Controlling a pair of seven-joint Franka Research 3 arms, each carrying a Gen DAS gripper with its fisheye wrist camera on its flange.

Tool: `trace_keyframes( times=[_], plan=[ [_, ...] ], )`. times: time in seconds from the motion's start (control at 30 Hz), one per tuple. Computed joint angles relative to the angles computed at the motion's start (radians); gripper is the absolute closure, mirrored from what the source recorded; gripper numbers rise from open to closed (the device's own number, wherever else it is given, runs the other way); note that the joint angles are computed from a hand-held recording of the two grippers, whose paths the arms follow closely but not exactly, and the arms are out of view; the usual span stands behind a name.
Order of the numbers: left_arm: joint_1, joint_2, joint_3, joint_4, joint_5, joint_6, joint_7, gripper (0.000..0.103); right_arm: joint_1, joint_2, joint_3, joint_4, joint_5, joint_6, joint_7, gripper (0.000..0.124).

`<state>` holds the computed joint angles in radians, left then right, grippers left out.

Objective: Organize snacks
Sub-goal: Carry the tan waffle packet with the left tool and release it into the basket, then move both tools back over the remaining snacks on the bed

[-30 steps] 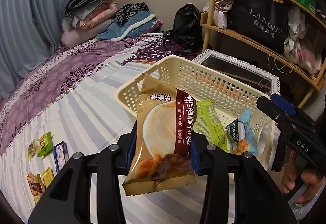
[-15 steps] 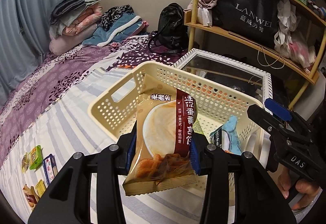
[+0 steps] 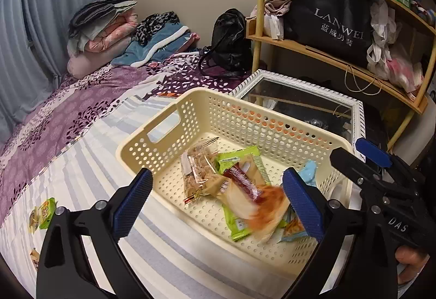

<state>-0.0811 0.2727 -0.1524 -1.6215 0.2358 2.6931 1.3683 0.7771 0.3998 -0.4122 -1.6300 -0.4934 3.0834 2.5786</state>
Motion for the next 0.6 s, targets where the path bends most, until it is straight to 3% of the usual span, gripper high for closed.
trace_keyframes(
  times=[0.33,0.47,0.6],
  plan=[
    [-0.006,-0.046,0.047,-0.051,0.104,-0.032,-0.133,0.003,-0.043,-0.004,0.073,0.021,0.042,-0.033,-0.05,0.028],
    [0.0,-0.084,0.061,-0.096,0.175,-0.014,-0.205,0.003,-0.055,-0.002,0.102,0.037,0.046,-0.038,-0.081,0.027],
    [0.024,-0.127,0.057,-0.147,0.179,0.022,-0.233,0.003,-0.027,-0.002,0.084,0.048,0.017,-0.038,-0.071,0.026]
  ],
)
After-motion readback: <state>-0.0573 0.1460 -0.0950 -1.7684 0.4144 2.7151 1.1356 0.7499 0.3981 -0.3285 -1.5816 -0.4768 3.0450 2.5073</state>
